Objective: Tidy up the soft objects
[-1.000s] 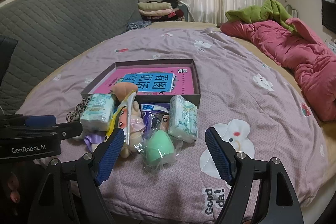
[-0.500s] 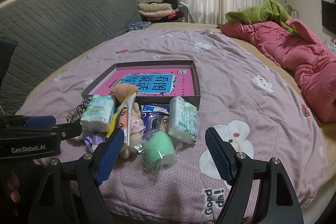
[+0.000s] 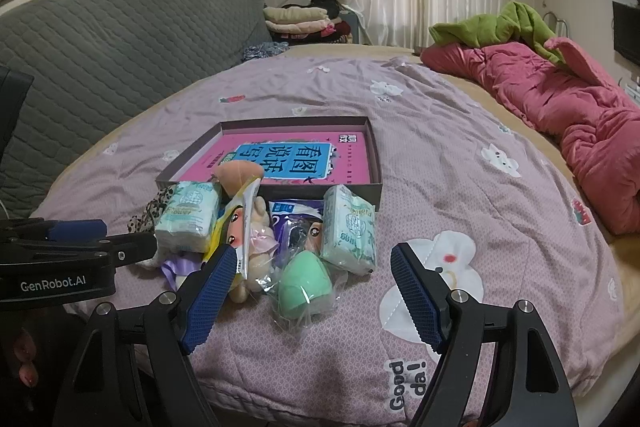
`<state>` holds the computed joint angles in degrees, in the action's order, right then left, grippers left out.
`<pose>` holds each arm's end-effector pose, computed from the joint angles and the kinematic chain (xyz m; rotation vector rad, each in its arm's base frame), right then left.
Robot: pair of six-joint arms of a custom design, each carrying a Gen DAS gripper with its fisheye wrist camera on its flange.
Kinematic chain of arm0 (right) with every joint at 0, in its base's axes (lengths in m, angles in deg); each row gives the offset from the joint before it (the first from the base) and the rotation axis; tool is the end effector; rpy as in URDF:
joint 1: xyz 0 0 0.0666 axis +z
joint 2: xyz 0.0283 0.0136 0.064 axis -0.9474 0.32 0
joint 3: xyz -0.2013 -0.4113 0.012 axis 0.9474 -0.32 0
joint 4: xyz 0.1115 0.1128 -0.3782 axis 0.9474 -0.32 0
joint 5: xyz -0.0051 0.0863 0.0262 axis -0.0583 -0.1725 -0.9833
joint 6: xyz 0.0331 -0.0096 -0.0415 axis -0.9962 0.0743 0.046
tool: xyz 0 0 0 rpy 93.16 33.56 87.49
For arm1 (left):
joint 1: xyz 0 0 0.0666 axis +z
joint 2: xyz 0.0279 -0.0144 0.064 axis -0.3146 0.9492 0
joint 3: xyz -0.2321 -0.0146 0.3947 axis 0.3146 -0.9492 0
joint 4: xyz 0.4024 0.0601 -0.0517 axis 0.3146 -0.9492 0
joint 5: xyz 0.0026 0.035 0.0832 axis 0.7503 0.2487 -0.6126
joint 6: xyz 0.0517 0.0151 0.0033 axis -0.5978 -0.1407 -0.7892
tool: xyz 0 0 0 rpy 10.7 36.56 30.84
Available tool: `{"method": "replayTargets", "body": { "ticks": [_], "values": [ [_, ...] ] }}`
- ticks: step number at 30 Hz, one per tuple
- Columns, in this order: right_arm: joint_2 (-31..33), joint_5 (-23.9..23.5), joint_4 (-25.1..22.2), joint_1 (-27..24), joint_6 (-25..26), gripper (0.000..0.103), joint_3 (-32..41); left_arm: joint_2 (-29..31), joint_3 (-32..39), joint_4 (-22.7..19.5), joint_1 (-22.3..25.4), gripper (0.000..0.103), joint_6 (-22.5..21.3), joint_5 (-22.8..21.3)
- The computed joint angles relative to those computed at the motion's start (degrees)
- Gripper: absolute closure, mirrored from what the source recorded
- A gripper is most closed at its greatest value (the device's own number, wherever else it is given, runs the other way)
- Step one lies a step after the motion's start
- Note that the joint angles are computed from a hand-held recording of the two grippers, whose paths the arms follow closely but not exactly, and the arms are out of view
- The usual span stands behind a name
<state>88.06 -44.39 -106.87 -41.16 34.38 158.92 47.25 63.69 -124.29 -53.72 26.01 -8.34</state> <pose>0.4369 0.2323 0.5195 0.2853 2.2247 -0.0680 0.5070 -0.3566 0.5370 0.3947 2.5221 -0.2374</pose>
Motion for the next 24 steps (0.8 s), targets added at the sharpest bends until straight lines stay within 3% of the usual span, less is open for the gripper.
{"method": "replayTargets", "body": {
  "ticks": [24],
  "values": [
    [-0.13, 0.10, 0.46, -0.11, 0.00, 0.023, 0.11, -0.06, -0.25, 0.18, -0.24, 0.033, 0.54, -0.24]
  ]
}}
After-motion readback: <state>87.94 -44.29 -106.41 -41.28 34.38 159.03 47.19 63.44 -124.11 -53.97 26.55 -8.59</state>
